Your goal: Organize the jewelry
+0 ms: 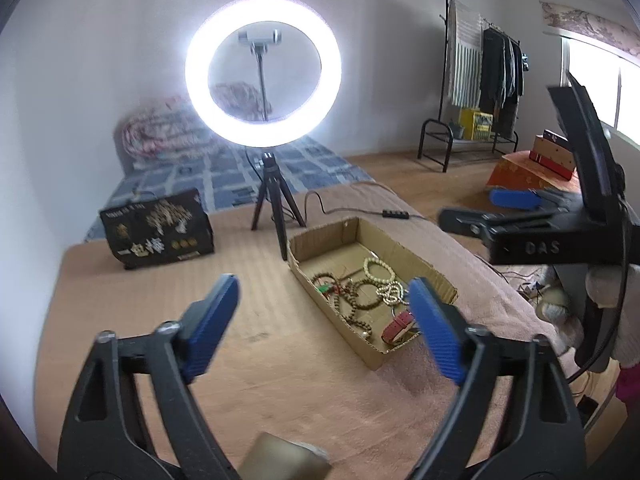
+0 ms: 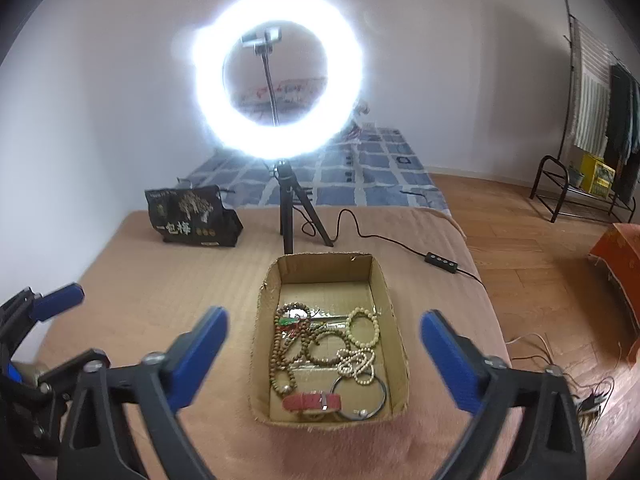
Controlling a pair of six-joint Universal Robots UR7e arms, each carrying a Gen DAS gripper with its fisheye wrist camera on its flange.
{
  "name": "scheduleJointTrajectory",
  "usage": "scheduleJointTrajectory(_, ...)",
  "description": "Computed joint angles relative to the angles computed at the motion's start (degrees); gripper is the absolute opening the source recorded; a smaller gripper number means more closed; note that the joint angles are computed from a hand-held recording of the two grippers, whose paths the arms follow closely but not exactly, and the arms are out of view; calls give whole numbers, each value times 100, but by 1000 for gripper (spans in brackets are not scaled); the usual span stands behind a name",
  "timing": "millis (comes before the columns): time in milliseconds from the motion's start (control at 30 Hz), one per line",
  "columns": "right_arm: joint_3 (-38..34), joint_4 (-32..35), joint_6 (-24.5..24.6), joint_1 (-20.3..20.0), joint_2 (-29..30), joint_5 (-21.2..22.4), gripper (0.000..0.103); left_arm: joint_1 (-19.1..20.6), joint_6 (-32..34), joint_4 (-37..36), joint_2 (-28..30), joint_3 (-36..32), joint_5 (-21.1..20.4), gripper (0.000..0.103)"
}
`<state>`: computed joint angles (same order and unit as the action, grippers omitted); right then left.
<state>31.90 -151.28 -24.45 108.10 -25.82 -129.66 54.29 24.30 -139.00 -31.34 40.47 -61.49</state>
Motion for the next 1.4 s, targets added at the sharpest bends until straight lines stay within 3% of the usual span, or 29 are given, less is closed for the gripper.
scheduleJointTrajectory(200,1328,-859,-68,131,-669,-157,103,-116,212,-615,-444,670,250,103)
scheduleJointTrajectory(400,2028,-1405,-306,277,-982,-360,103,-144,255,-807,-735,1063,425,103)
scheduleJointTrajectory(800,2330,-2275,-1408,572,-849,-910,103,-192,108,-780,-1064,1491,467,103)
scheduleJointTrajectory(1400,2828,-2501,-1149,669,-1104,-862,103,-240,13,-821,-1356,1815,462,103)
